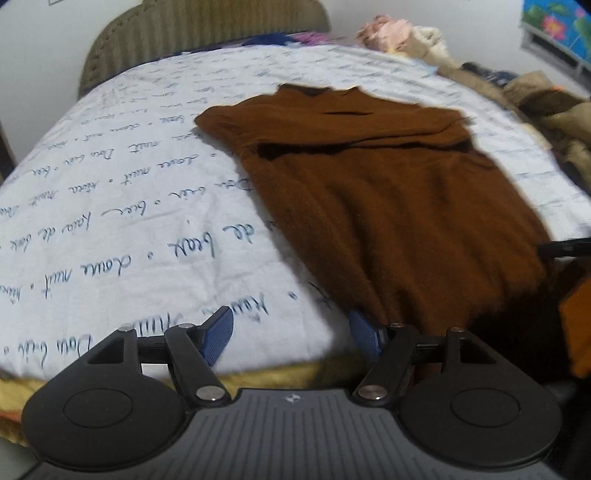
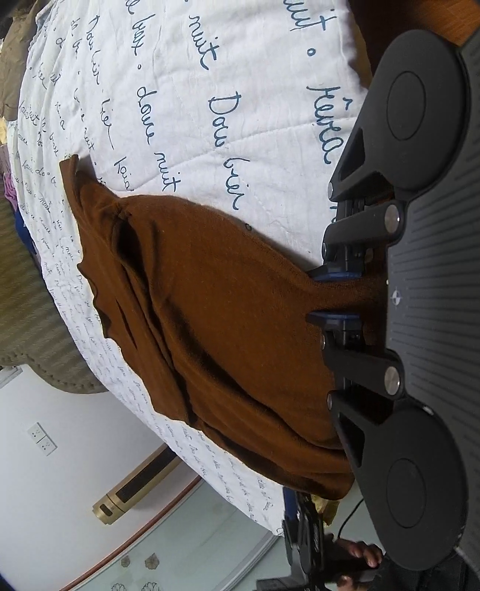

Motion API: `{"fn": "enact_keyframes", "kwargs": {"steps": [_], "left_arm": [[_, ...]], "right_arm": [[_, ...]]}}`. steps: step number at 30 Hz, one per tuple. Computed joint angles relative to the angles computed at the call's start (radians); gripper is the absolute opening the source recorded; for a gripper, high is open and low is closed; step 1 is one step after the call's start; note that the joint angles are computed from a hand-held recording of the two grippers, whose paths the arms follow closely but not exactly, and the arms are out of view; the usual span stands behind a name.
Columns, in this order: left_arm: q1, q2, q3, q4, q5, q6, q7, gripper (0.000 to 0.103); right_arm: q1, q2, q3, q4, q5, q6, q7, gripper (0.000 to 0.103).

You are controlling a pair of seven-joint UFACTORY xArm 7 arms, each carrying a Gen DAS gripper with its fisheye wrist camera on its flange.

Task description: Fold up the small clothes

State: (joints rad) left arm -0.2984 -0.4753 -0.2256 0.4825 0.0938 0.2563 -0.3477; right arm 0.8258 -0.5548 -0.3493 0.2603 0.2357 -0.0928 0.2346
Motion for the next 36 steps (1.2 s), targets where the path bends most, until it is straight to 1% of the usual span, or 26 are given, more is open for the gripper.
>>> {"fn": "enact_keyframes", "kwargs": {"steps": [1,2,3,4,5,6,8,9,10,11,12,14,16,17,18,19,20,21,22,23,25,27,30,33,34,36], "left_arm": [[-0.06,-0.036,0.054,-0.024,-0.041,0.005,0.046,0.07],[-0.105,-0.063,0.092,-0.039,-0.075,0.015,0.085,0.07],[-0.14,-0.086,0.118,-0.054,-0.104,0.017,0.12,0.07],[-0.159,-0.099,0.127,-0.068,-0.124,0.006,0.142,0.07],[-0.162,-0.094,0.12,-0.07,-0.134,0.004,0.15,0.07],[-0.153,-0.08,0.098,-0.062,-0.135,0.015,0.145,0.07],[-0.127,-0.036,0.056,-0.046,-0.119,0.017,0.135,0.07],[-0.106,-0.009,0.033,-0.031,-0.11,0.029,0.113,0.07],[-0.107,0.011,0.032,-0.022,-0.117,0.035,0.104,0.07],[-0.131,0.022,0.055,-0.029,-0.147,0.014,0.11,0.07],[-0.17,0.027,0.095,-0.041,-0.198,-0.018,0.124,0.07],[-0.303,0.035,0.225,-0.057,-0.347,-0.073,0.204,0.07],[-0.414,0.033,0.331,-0.062,-0.48,-0.096,0.282,0.067],[-0.468,0.037,0.383,-0.055,-0.54,-0.087,0.328,0.058],[-0.51,0.043,0.428,-0.042,-0.592,-0.058,0.371,0.031],[-0.527,0.054,0.449,-0.029,-0.631,-0.027,0.391,0.019],[-0.537,0.067,0.456,-0.025,-0.672,-0.028,0.401,0.018],[-0.564,0.078,0.477,-0.024,-0.728,-0.042,0.435,0.012],[-0.587,0.088,0.497,-0.02,-0.779,-0.042,0.469,0.011],[-0.59,0.093,0.497,-0.019,-0.815,-0.054,0.483,0.011],[-0.574,0.093,0.477,-0.021,-0.855,-0.074,0.502,0.011],[-0.536,0.086,0.447,-0.021,-0.865,-0.073,0.513,0.011],[-0.447,0.078,0.362,-0.019,-0.828,-0.059,0.499,0.009],[-0.392,0.095,0.312,0.007,-0.828,-0.039,0.512,0.009],[-0.381,0.092,0.306,0.007,-0.837,-0.037,0.521,0.009],[-0.394,0.086,0.324,0.011,-0.894,-0.034,0.572,0.009]], "right_arm": [[0.013,-0.003,-0.014,-0.003,0.0,-0.01,-0.004,0.02],[0.037,-0.01,-0.042,-0.007,-0.001,-0.022,-0.01,0.019],[0.059,-0.017,-0.07,-0.01,-0.004,-0.032,-0.013,0.019],[0.077,-0.025,-0.093,-0.015,-0.008,-0.044,-0.015,0.018],[0.093,-0.034,-0.114,-0.022,-0.015,-0.057,-0.016,0.018],[0.095,-0.041,-0.119,-0.025,-0.023,-0.061,-0.012,0.018],[0.06,-0.047,-0.086,-0.032,-0.036,-0.057,0.002,0.018],[0.052,-0.051,-0.078,-0.036,-0.04,-0.059,0.008,0.018],[0.046,-0.056,-0.073,-0.04,-0.044,-0.061,0.015,0.018],[0.041,-0.06,-0.067,-0.044,-0.049,-0.064,0.021,0.018],[0.042,-0.066,-0.069,-0.047,-0.056,-0.066,0.025,0.018],[0.042,-0.069,-0.074,-0.046,-0.066,-0.061,0.031,0.018],[0.037,-0.066,-0.069,-0.039,-0.073,-0.045,0.032,0.018],[0.048,-0.067,-0.083,-0.035,-0.073,-0.04,0.027,0.017],[0.057,-0.065,-0.092,-0.031,-0.071,-0.038,0.024,0.016],[0.058,-0.062,-0.093,-0.029,-0.068,-0.037,0.022,0.015],[0.066,-0.058,-0.098,-0.027,-0.064,-0.041,0.02,0.014],[0.088,-0.06,-0.123,-0.029,-0.062,-0.051,0.015,0.013],[0.115,-0.063,-0.152,-0.034,-0.06,-0.066,0.013,0.012],[0.136,-0.065,-0.177,-0.038,-0.059,-0.077,0.016,0.012],[0.16,-0.069,-0.208,-0.049,-0.064,-0.097,0.027,0.011],[0.181,-0.078,-0.238,-0.062,-0.077,-0.128,0.043,0.011],[0.169,-0.079,-0.233,-0.066,-0.108,-0.128,0.066,0.011],[0.138,-0.08,-0.203,-0.069,-0.124,-0.12,0.082,0.011],[0.138,-0.086,-0.205,-0.072,-0.127,-0.123,0.088,0.011],[0.136,-0.1,-0.209,-0.079,-0.134,-0.133,0.099,0.01]]}}
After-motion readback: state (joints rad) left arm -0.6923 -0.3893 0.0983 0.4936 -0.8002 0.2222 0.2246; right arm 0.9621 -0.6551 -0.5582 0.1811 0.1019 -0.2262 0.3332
